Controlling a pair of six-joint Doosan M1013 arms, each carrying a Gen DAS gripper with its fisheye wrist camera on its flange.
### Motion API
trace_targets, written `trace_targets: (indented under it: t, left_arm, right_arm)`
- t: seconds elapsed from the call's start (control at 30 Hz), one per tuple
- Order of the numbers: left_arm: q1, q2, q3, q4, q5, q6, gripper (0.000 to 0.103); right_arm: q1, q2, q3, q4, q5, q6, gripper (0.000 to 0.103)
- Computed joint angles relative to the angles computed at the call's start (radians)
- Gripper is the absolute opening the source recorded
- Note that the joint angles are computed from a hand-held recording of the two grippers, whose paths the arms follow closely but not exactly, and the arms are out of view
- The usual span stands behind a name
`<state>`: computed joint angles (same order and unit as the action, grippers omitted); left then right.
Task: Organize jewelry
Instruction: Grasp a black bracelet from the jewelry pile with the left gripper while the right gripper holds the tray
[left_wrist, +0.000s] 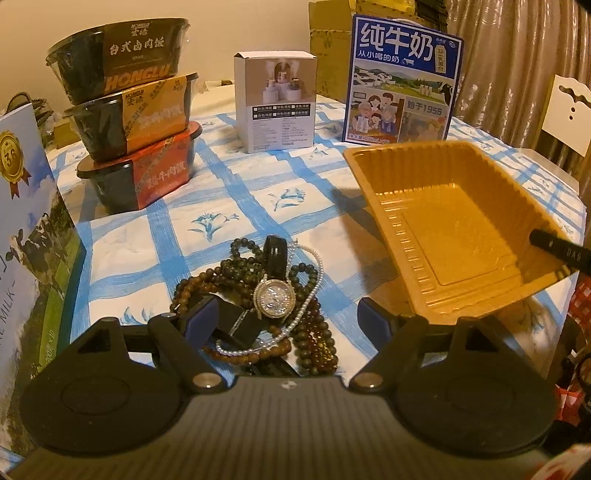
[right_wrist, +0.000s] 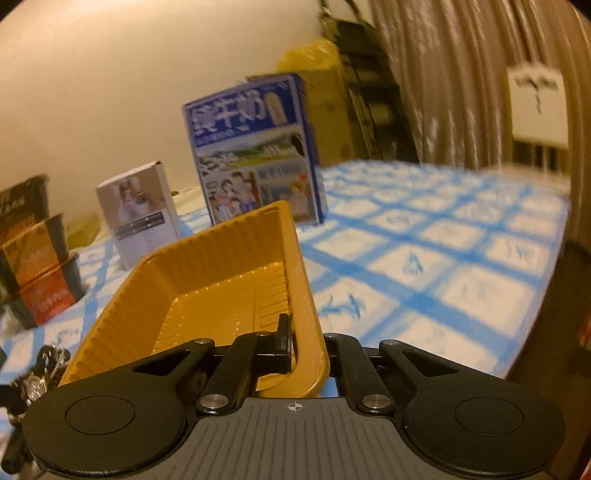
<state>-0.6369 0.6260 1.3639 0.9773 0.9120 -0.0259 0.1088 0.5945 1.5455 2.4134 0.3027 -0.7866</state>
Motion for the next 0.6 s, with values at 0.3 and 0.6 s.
trace_targets:
  t: [0.3,0.6]
  left_arm:
    - [0.012,0.003,0.0,0.029,0.001,0.01,0.077]
    - [0.039,0.029,-0.023,0.012,-0.019,0.101,0.062]
  right_arm:
    - [0.02,0.01,-0.026,0.055,0.005,-0.136,0.005]
    - [0.018,0.021,-0.054,-0.054,-0.007,-0.036,0.005]
